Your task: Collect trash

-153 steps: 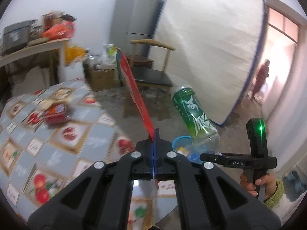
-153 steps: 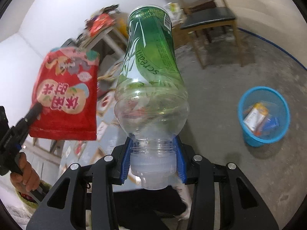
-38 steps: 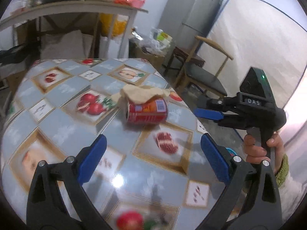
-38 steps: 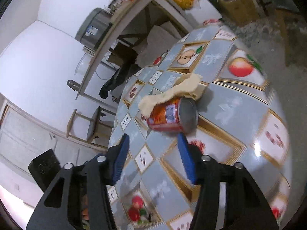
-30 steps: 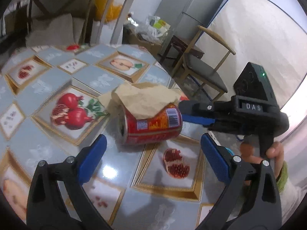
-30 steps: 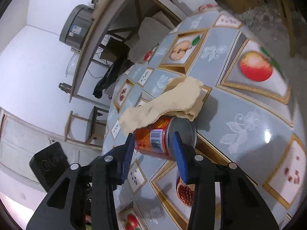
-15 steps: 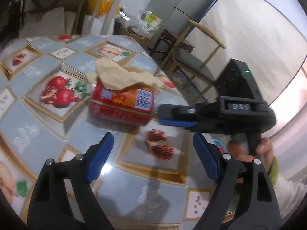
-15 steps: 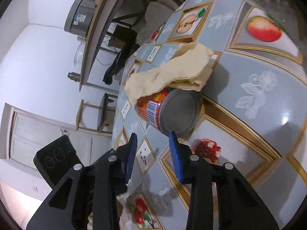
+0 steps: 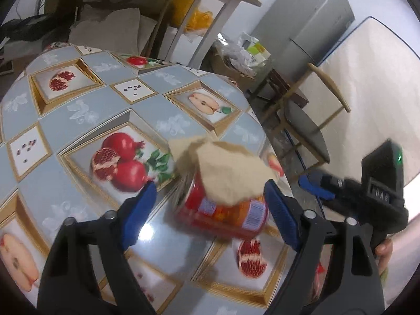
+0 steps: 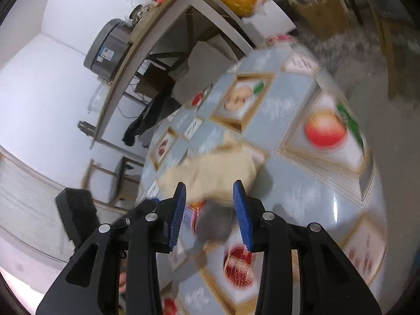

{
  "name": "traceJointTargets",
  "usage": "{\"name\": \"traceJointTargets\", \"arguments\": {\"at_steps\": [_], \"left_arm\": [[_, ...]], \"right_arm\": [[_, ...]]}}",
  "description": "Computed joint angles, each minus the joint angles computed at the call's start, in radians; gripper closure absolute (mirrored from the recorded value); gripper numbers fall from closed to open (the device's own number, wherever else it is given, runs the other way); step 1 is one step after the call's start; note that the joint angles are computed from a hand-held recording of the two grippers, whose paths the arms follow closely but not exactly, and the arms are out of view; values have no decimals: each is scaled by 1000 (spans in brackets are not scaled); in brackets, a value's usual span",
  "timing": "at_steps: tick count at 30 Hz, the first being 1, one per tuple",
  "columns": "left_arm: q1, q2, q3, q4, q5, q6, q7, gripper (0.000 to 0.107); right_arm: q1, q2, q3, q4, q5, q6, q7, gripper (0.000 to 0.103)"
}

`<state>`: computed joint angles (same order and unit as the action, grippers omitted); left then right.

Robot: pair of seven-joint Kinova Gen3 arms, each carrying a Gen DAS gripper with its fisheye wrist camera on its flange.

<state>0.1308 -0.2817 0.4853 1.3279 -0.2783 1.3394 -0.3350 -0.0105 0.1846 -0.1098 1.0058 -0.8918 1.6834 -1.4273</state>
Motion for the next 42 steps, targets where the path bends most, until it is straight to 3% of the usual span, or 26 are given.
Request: {"name": "traceJointTargets", "arguments": {"at_steps": [4, 7, 11, 17, 25, 31, 33, 36, 42], "left_arm": [[13, -14, -69, 58, 84, -69, 36, 47], [19, -37, -89, 101, 126, -101, 41, 51], [16, -70, -93, 127, 165, -126, 29, 59], [12, -120, -64, 138, 233, -114, 9, 64], [-67, -226, 113, 100, 332, -21, 110, 66], [-216, -318, 280, -30, 418, 123, 163, 67], [-282, -352, 334, -89, 443, 182, 177, 67], [-382, -385, 400, -174, 466, 275, 160, 64], [-511, -440, 437, -255, 541, 391, 122, 57]], "right_arm": [[-113, 86, -36, -110, 125, -41, -68, 66], [-183, 154, -64, -167, 201, 9, -124, 66], [-161, 126, -95, -71, 159, 41, -94, 70], [-83, 27, -60, 74, 47, 95, -18, 71], [-49, -181, 47, 278, 13, 202, 73, 71], [-43, -355, 167, 410, 21, 323, 173, 73], [-53, -414, 180, 424, 68, 335, 201, 81], [-87, -479, 193, 424, 148, 325, 245, 90], [-114, -557, 210, 397, 312, 211, 272, 91]]}}
